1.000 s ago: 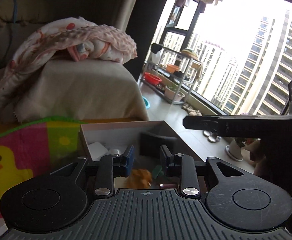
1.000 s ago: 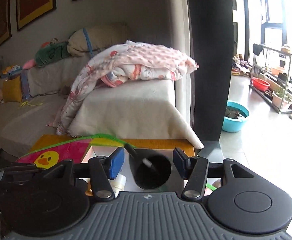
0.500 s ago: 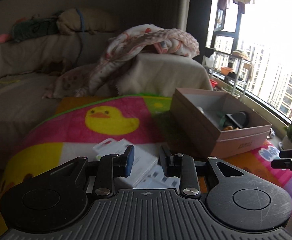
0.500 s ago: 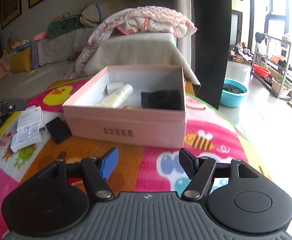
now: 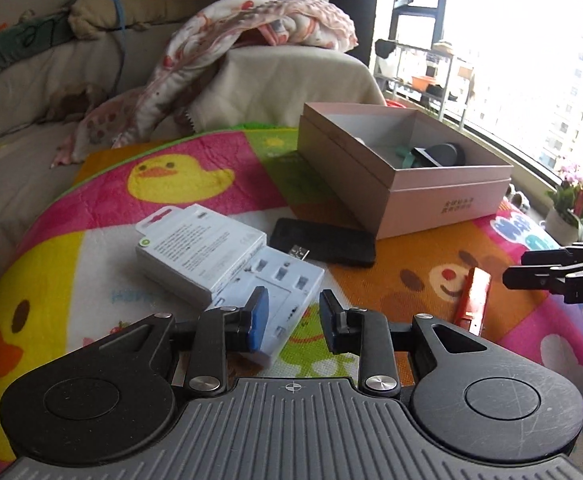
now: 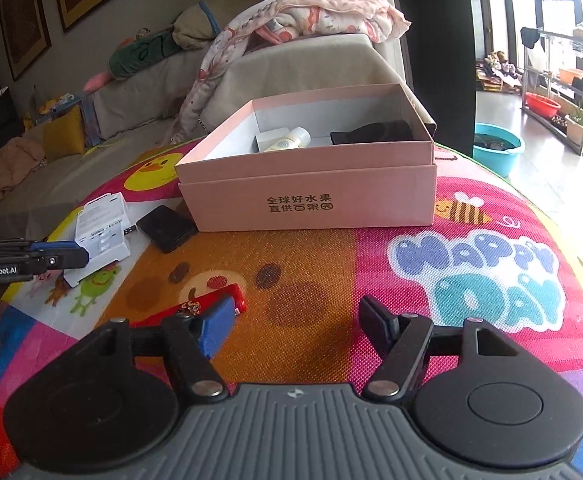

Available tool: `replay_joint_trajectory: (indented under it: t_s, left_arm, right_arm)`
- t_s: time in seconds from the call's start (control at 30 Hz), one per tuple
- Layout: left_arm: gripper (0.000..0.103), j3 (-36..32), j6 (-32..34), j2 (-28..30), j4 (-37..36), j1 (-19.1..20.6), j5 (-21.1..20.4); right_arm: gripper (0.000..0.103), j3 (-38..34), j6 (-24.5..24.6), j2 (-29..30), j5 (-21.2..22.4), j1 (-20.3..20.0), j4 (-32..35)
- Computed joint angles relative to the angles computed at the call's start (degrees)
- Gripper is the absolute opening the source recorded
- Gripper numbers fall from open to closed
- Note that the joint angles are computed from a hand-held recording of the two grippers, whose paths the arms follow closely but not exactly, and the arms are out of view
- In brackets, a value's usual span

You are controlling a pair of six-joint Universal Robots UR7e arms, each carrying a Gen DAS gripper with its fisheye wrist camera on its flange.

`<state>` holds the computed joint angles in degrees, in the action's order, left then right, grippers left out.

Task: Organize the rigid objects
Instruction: 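Grasp the white battery charger with the left gripper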

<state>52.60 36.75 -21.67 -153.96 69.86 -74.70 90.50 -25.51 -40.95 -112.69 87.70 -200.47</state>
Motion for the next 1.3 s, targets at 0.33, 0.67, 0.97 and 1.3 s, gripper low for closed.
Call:
replay_joint_trajectory:
  t_s: [0.33, 0.67, 0.97, 1.3]
  left_arm:
    - [0.051, -1.7, -1.6, 0.5, 3.4, -0.3, -1.2]
    - [0.047, -10.5, -8.3, 4.1, 3.0, 0.7, 4.5]
    - [0.048, -11.6, -13.0, 3.5, 12.2, 1.8, -3.0]
    - [0.048, -3.0, 2.3, 1.3, 4.7, -0.8, 0.6]
  right_arm:
    - [0.072, -0.5, -0.8, 0.6, -0.6, 0.2, -0.3]
    - [0.073, -0.4, -0.7, 0.6, -0.5, 0.2, -0.4]
    - [0.074, -0.7, -1.3, 1.0, -1.1, 0.4, -0.5]
    - [0.076, -1.0, -2.2, 1.3, -1.9, 0.6, -0.5]
